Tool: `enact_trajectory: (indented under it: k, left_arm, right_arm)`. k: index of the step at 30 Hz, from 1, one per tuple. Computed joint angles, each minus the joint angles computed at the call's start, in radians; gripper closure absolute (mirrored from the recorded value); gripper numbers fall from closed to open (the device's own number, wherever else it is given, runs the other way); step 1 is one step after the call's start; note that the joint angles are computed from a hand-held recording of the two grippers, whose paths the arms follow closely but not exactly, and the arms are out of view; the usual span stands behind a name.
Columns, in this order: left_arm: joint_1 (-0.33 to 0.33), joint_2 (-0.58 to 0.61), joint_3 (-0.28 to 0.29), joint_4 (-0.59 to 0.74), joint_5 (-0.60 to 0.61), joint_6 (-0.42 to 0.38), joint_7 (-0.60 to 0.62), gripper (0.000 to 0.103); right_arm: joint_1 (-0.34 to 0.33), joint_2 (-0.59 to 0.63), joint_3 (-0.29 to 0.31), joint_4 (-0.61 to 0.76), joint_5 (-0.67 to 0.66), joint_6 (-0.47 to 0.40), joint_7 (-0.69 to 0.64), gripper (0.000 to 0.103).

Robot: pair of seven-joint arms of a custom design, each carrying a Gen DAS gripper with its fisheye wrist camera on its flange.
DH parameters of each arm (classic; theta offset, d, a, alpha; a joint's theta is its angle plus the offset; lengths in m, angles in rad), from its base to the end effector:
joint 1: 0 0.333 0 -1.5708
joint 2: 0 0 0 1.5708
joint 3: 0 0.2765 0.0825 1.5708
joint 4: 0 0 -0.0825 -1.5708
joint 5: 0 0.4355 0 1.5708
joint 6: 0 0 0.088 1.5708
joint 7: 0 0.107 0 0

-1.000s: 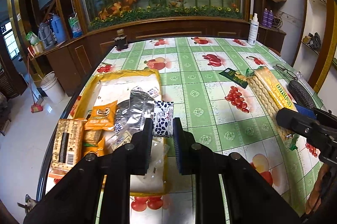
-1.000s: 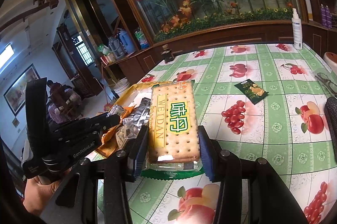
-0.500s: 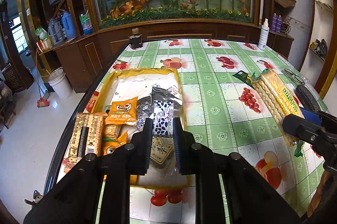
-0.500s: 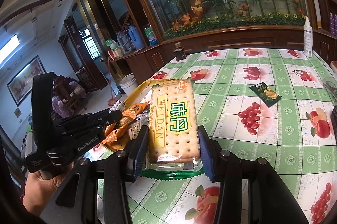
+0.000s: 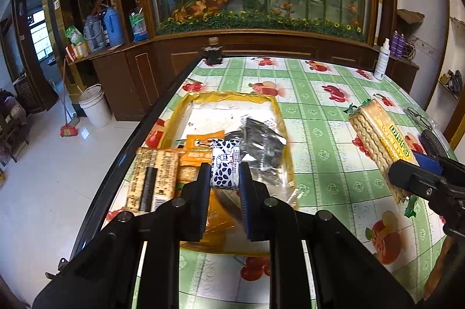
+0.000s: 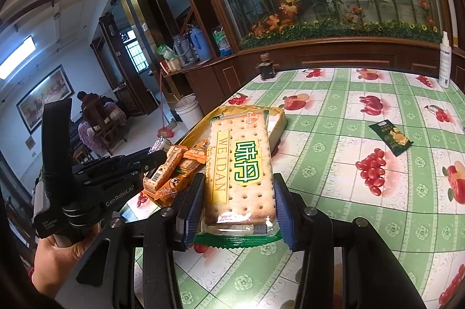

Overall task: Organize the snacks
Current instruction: 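Carry the blue-white packet and cracker pack over the tray with both grippers, then lower both packs into the tray and open both grippers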

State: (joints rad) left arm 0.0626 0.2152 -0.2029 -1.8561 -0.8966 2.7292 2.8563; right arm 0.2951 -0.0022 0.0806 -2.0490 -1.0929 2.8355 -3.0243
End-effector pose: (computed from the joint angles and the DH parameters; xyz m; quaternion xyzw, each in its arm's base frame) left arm 0.6873 -0.0609 0.4072 -0.3876 0.8191 -0.3645 0.2146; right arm 0.5710 0.2746 0.4457 -0.4957 0.7310 -0.2448 0.4000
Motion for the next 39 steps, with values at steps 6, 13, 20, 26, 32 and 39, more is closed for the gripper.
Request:
enact_trajectory:
  k: [6, 13, 20, 26, 32, 39]
  left_arm:
    - [0.014, 0.047, 0.01, 0.053, 0.039, -0.002, -0.05, 0.087]
    - [0.019, 0.108, 0.003, 0.115, 0.124, -0.007, -0.128, 0.087]
    - [0.014, 0.167, -0.012, 0.178, 0.212, -0.011, -0.201, 0.087]
    - [0.008, 0.209, -0.018, 0.227, 0.275, -0.012, -0.251, 0.087]
    - [-0.01, 0.266, -0.011, 0.299, 0.358, -0.03, -0.325, 0.087]
    - [-0.031, 0.354, -0.001, 0.425, 0.453, -0.074, -0.426, 0.087]
  right_arm:
    - [0.011, 0.099, -0.02, 0.103, 0.104, 0.02, -0.137, 0.057]
    - [0.038, 0.224, -0.056, 0.244, 0.261, 0.013, -0.329, 0.057]
    - [0.053, 0.354, -0.082, 0.382, 0.432, 0.003, -0.502, 0.057]
    - [0.079, 0.427, -0.115, 0.471, 0.51, -0.016, -0.578, 0.057]
    - [0.076, 0.48, -0.131, 0.538, 0.569, -0.036, -0.627, 0.057]
    - [0.052, 0.536, -0.135, 0.609, 0.639, -0.066, -0.679, 0.057]
